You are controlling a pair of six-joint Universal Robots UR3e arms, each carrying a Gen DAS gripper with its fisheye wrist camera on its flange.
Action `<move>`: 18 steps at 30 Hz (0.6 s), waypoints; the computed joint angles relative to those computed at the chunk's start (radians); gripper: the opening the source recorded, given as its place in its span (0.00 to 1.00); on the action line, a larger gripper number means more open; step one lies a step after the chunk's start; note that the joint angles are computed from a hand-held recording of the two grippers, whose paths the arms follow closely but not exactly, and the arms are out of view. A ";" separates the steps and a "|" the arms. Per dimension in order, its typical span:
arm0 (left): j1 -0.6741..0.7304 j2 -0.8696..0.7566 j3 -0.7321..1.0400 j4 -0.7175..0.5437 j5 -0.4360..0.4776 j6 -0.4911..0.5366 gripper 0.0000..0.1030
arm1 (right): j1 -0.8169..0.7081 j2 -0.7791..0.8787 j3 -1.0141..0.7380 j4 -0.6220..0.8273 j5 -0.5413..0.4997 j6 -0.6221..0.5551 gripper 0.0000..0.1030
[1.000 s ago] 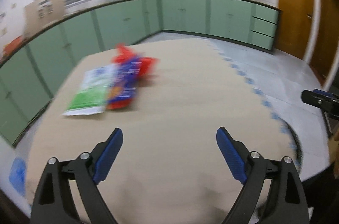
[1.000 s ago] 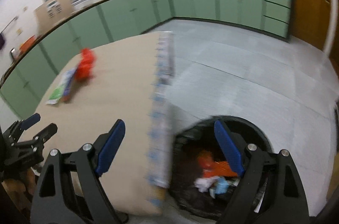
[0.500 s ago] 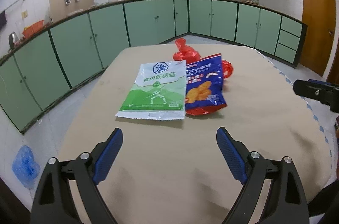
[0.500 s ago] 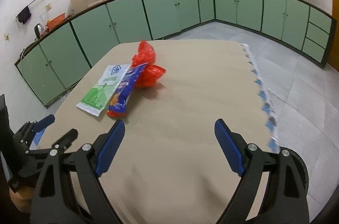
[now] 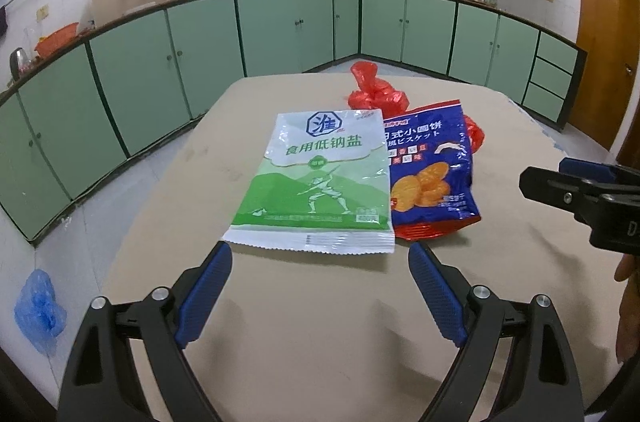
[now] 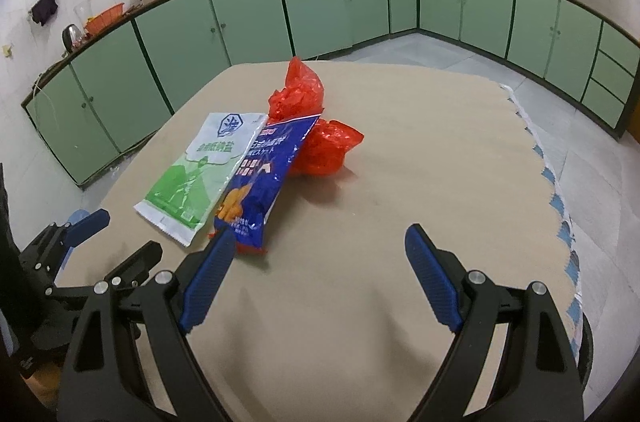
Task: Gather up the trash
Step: 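Move the left gripper toward the white-green salt bag edge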
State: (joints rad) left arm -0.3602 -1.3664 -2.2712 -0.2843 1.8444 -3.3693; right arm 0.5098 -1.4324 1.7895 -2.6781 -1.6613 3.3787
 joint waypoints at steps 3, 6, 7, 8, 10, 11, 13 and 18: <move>0.012 -0.005 -0.003 0.000 -0.012 0.005 0.86 | -0.031 -0.010 0.008 -0.006 -0.011 -0.003 0.81; 0.012 -0.034 0.009 0.003 -0.020 0.009 0.86 | -0.067 -0.032 0.037 -0.009 -0.018 -0.023 0.81; 0.009 -0.045 0.018 0.000 -0.022 0.010 0.86 | -0.083 -0.048 0.057 -0.012 -0.017 -0.033 0.81; 0.002 -0.061 0.029 0.004 -0.021 0.008 0.86 | -0.099 -0.063 0.077 -0.018 -0.018 -0.043 0.82; -0.009 -0.087 0.048 0.007 -0.019 0.004 0.86 | -0.133 -0.093 0.119 -0.034 -0.011 -0.057 0.82; -0.014 -0.101 0.058 0.006 -0.018 0.001 0.86 | -0.159 -0.117 0.148 -0.042 -0.003 -0.066 0.83; -0.029 -0.133 0.079 0.003 -0.009 -0.005 0.86 | -0.204 -0.156 0.200 -0.059 0.010 -0.082 0.83; -0.068 -0.202 0.141 -0.009 0.029 -0.009 0.86 | -0.315 -0.246 0.312 -0.078 0.062 -0.128 0.83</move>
